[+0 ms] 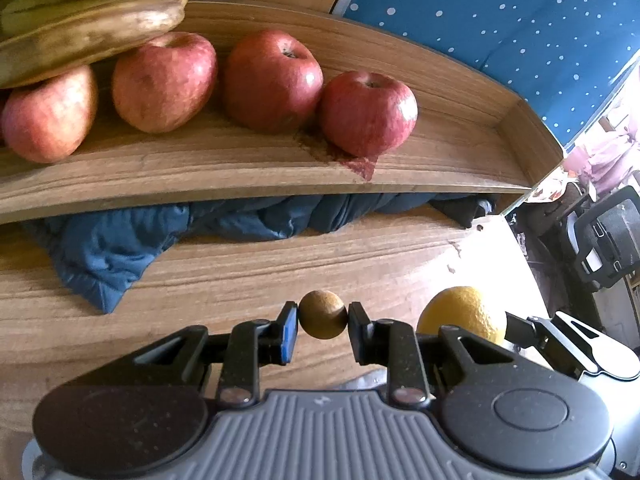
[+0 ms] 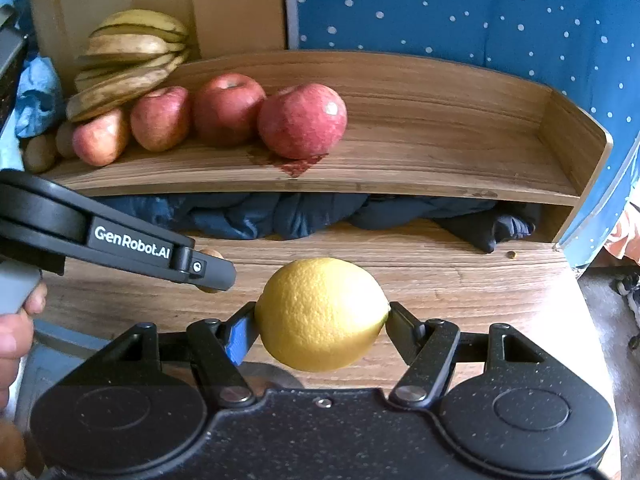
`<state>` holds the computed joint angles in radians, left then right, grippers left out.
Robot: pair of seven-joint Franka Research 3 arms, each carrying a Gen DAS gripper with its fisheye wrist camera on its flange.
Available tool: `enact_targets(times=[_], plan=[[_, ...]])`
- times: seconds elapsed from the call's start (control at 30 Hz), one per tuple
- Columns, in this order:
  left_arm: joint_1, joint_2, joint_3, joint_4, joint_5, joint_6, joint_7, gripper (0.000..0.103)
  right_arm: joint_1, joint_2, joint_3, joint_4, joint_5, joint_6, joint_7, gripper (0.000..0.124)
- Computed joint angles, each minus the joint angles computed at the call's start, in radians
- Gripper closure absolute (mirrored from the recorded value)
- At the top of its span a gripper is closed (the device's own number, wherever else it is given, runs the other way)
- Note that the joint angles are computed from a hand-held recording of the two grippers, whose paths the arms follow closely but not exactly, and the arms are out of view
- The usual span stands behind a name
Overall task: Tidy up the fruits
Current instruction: 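Carry the lemon and brown fruit over the metal tray with both tools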
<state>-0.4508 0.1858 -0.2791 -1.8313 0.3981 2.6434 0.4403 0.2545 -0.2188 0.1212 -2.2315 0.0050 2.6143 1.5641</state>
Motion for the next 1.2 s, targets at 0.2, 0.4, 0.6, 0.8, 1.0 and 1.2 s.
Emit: enact_targets(times=[0.2, 0.4, 0.6, 0.8, 1.0, 1.2], plan=[[-0.008, -0.042, 0.002, -0.044, 0.039, 0.007, -0.059, 0.074, 0.01, -0.034, 0.0, -0.021, 0.021, 0.001, -0.026, 0.054], [-0.007, -0.087, -0.008, -0.092, 0.066, 0.001, -0.118, 0.074, 0.018, -0.066, 0.001, -0.042, 0.046, 0.001, -0.058, 0.054], [-0.004, -0.124, -0.019, -0.132, 0.098, -0.002, -0.188, 0.074, 0.03, -0.102, 0.004, -0.063, 0.077, -0.009, -0.094, 0.054], [-0.001, -0.155, -0.031, -0.163, 0.124, -0.015, -0.246, 0.074, 0.042, -0.129, 0.004, -0.079, 0.108, -0.021, -0.132, 0.054], [0.006, -0.19, -0.042, -0.197, 0.134, -0.031, -0.286, 0.074, 0.055, -0.141, 0.002, -0.088, 0.143, -0.026, -0.171, 0.054], [0.016, -0.226, -0.051, -0.233, 0.139, -0.044, -0.326, 0.074, 0.069, -0.147, 0.001, -0.093, 0.175, -0.035, -0.204, 0.054]])
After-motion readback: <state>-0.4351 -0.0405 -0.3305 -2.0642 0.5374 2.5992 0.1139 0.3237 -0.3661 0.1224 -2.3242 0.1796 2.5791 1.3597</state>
